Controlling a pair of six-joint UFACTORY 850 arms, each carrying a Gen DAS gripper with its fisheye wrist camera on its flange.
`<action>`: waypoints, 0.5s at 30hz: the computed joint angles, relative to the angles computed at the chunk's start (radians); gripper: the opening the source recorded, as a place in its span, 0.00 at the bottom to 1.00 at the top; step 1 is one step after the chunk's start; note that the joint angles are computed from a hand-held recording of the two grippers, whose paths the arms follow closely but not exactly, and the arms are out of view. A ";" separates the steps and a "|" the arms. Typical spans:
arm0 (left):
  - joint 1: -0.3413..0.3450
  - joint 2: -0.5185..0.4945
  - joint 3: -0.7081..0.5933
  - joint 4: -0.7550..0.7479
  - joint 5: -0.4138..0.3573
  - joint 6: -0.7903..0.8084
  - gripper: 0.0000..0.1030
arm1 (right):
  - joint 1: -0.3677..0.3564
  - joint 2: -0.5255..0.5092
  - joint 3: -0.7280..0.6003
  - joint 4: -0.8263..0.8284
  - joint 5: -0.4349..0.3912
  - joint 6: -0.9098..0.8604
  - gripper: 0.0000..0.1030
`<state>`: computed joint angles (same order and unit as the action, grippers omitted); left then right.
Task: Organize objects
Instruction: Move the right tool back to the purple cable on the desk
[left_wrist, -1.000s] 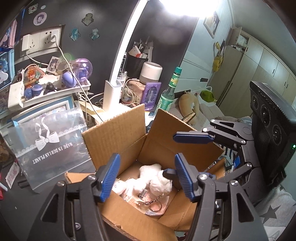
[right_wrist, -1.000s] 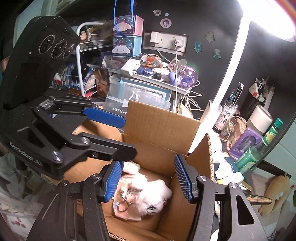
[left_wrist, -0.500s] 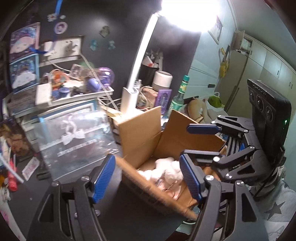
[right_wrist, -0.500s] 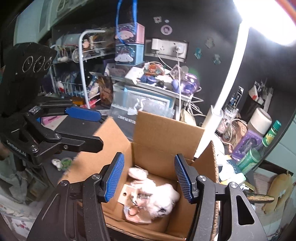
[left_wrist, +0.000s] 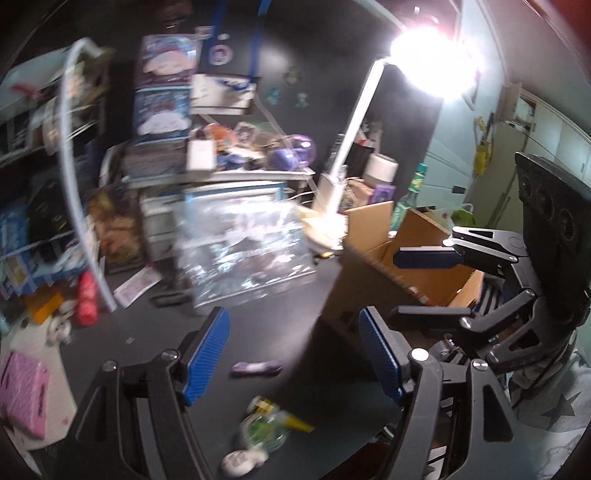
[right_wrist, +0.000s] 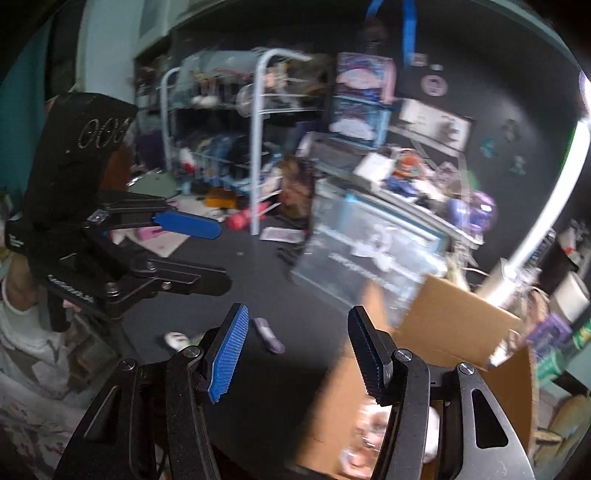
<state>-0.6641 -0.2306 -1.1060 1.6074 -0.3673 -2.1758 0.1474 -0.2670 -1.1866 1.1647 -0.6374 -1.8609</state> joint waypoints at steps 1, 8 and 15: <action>0.001 0.015 0.027 0.020 -0.009 -0.032 0.68 | 0.017 0.000 0.008 -0.003 0.004 -0.004 0.51; 0.030 0.077 0.172 0.154 -0.024 -0.247 0.68 | 0.108 -0.045 0.028 -0.084 0.041 0.049 0.51; 0.076 0.065 0.232 0.291 0.040 -0.424 0.68 | 0.153 -0.151 -0.027 -0.236 0.053 0.240 0.51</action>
